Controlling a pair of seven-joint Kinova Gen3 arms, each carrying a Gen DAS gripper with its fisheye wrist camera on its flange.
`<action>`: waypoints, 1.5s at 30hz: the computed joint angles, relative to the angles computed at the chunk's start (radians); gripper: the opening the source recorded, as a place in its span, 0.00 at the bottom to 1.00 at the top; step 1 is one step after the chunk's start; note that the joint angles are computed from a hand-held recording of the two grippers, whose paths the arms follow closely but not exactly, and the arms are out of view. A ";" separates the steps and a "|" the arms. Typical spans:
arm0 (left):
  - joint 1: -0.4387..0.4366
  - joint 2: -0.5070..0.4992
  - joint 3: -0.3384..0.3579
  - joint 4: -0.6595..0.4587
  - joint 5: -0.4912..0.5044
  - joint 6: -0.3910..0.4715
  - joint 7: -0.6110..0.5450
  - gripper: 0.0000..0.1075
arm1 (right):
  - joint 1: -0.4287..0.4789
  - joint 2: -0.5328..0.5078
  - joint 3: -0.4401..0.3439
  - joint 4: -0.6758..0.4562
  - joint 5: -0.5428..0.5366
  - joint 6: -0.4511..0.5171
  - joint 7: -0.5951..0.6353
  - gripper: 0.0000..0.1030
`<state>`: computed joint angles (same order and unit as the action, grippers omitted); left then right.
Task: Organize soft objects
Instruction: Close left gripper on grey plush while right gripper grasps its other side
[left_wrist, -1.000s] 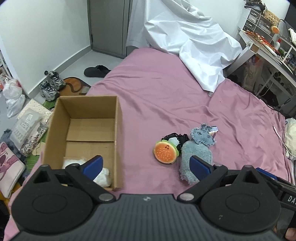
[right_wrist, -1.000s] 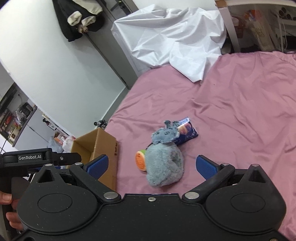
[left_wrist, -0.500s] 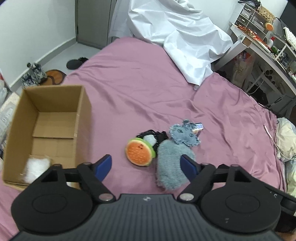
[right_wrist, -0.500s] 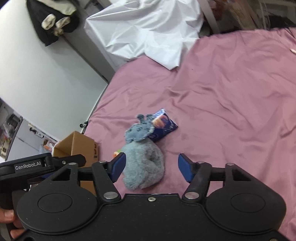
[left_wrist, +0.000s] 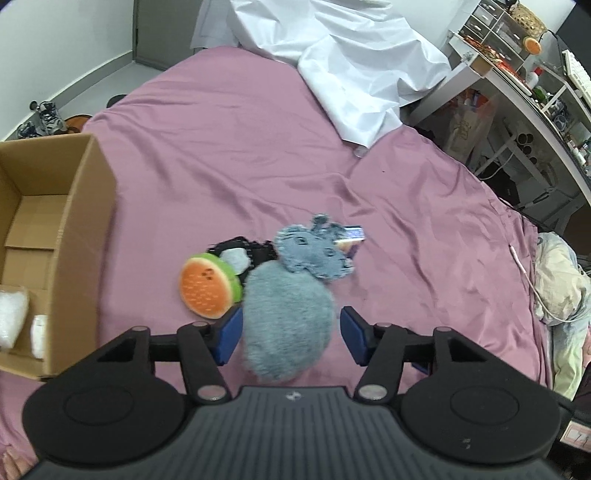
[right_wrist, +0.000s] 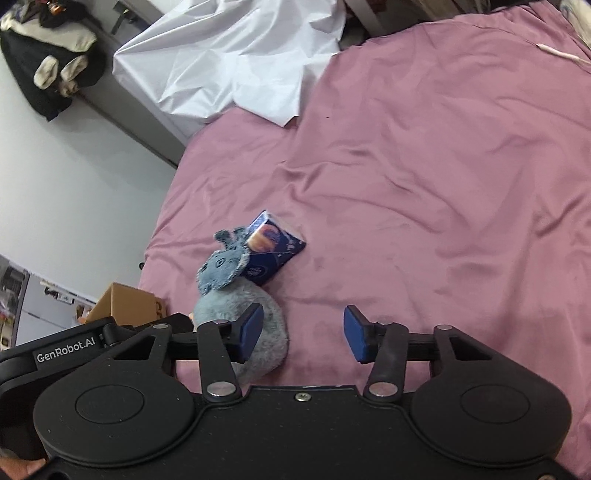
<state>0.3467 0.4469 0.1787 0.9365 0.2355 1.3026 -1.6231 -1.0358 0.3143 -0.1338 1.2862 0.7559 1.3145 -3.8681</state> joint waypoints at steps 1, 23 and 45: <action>0.004 0.003 0.001 0.000 0.000 -0.003 0.001 0.53 | -0.002 -0.002 0.001 0.005 0.001 0.000 -0.009 0.46; 0.088 0.058 -0.026 0.005 -0.126 -0.053 0.059 0.53 | 0.044 -0.050 -0.023 0.140 0.037 -0.156 -0.107 0.46; -0.012 0.062 -0.015 -0.013 -0.039 -0.020 0.037 0.33 | 0.070 -0.008 0.025 0.186 0.121 -0.418 -0.202 0.46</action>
